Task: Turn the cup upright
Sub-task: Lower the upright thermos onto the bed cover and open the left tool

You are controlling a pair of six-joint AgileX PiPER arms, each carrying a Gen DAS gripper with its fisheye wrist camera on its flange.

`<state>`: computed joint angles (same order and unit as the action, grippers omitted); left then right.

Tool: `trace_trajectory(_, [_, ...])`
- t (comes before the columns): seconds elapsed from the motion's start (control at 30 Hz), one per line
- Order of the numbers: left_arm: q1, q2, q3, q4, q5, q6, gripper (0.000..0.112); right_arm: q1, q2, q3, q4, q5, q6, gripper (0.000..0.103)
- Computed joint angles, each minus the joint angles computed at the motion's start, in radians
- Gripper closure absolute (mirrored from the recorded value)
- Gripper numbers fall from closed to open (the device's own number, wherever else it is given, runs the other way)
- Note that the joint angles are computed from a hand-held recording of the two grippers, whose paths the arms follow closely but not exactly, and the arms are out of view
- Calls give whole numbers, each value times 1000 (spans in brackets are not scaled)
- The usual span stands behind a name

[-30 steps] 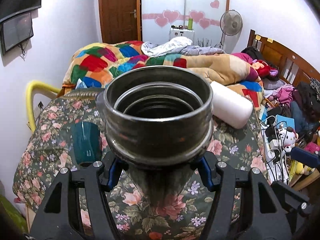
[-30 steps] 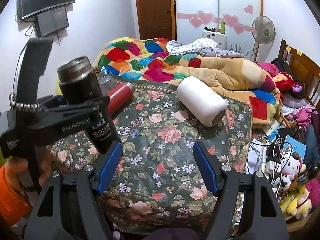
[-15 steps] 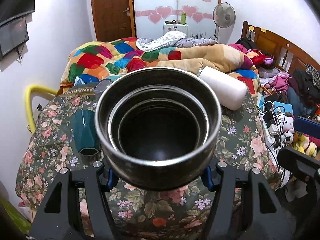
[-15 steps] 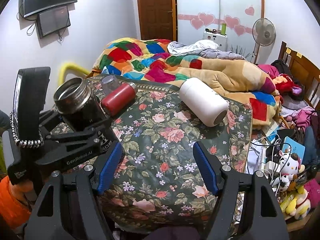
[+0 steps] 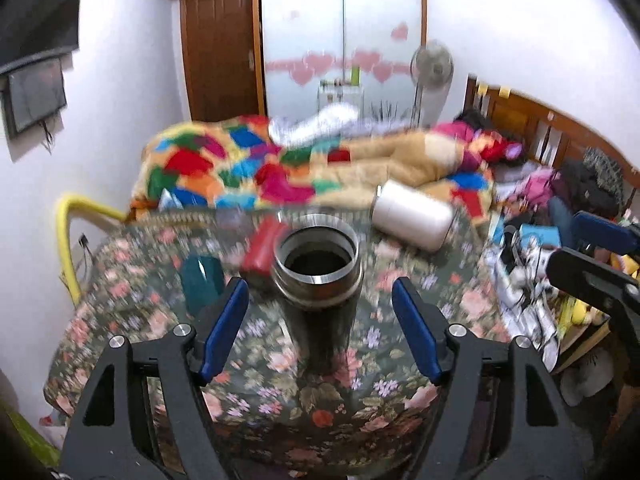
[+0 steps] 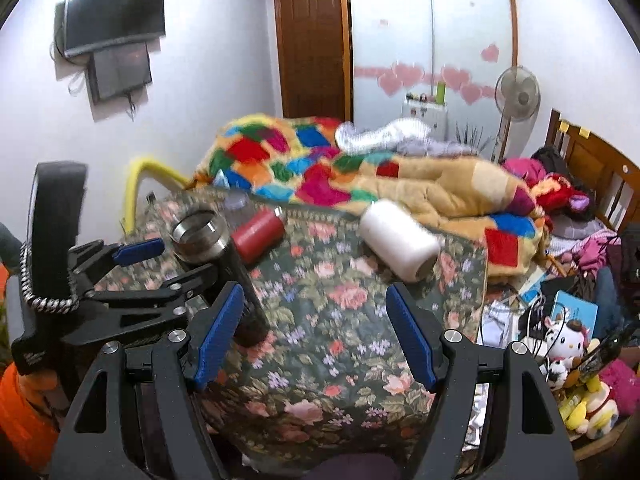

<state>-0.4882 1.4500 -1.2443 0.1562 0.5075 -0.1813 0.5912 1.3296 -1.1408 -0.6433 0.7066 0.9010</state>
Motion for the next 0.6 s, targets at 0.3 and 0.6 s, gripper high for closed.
trace_trajectory(0.3, [18, -366, 83, 68, -60, -56, 23, 299, -147, -23, -408, 180, 380, 33])
trace_trajectory(0.6, [18, -582, 157, 96, -63, -101, 9, 642, -109, -56, -755, 495, 608, 21])
